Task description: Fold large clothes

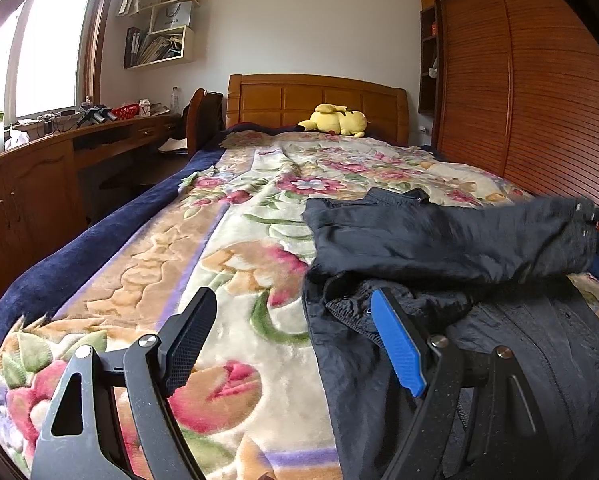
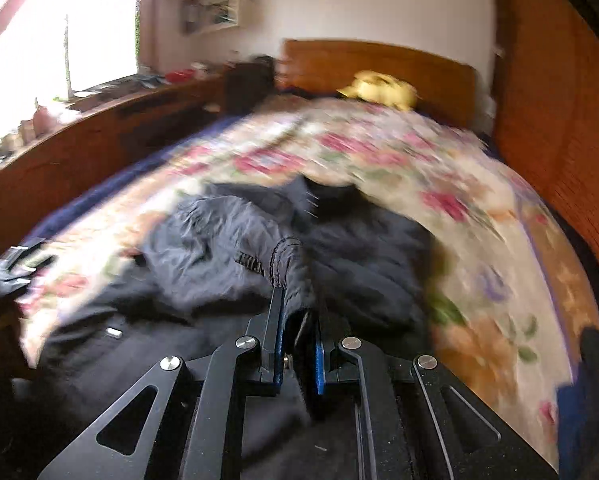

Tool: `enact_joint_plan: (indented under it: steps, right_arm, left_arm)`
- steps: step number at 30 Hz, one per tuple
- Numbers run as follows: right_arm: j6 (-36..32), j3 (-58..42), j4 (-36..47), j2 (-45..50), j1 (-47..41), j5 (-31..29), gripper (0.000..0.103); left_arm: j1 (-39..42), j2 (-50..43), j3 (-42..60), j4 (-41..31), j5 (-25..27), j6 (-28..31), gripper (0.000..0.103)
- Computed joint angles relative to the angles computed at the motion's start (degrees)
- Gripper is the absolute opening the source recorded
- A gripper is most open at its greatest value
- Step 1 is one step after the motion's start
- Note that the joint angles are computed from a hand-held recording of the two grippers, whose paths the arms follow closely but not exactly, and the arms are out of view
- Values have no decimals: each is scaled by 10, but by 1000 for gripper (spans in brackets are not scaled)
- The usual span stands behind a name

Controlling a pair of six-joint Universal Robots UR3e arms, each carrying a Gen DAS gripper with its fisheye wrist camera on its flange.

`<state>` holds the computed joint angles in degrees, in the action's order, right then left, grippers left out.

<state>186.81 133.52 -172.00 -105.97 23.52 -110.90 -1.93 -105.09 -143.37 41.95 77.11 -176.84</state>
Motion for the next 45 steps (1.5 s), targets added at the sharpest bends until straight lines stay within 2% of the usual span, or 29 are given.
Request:
enact_joint_plan:
  steps: [2, 3, 6, 7, 9, 12, 19, 24, 29, 36, 42, 45]
  right_arm:
    - [9, 17, -9, 21, -6, -26, 14]
    - [14, 30, -24, 39, -6, -44, 19]
    - [36, 43, -69, 94, 11, -103, 47]
    - [41, 39, -84, 112, 15, -113, 53]
    - [54, 39, -109, 134, 17, -115, 58]
    - [64, 29, -121, 158, 24, -117, 59]
    - [15, 94, -199, 158, -26, -42, 59]
    - [-6, 109, -242, 200, -30, -16, 59]
    - [-30, 115, -270, 252, -70, 30, 59]
    - [-46, 151, -356, 291, -125, 85, 59]
    - [-18, 150, -379, 306, -72, 29, 59]
    - [-7, 166, -369, 281, -32, 7, 60]
  left_arm:
    - [-3, 0, 3, -3, 1, 0, 80]
    - [-5, -2, 4, -4, 3, 1, 80]
    - [-13, -4, 8, -5, 11, 2, 80]
    - [-16, -6, 10, -7, 14, 3, 80]
    - [-19, -8, 13, -10, 18, 4, 80]
    - [-24, -8, 16, -14, 23, 3, 80]
    - [-32, -11, 23, -18, 28, 3, 80]
    - [-38, -14, 24, -21, 34, 5, 80]
    - [-43, -17, 26, -22, 39, 6, 80]
    - [-47, -26, 24, -14, 46, 12, 80]
    - [-51, -22, -36, 30, 65, 26, 80]
    - [-34, -11, -100, 75, 46, 28, 80]
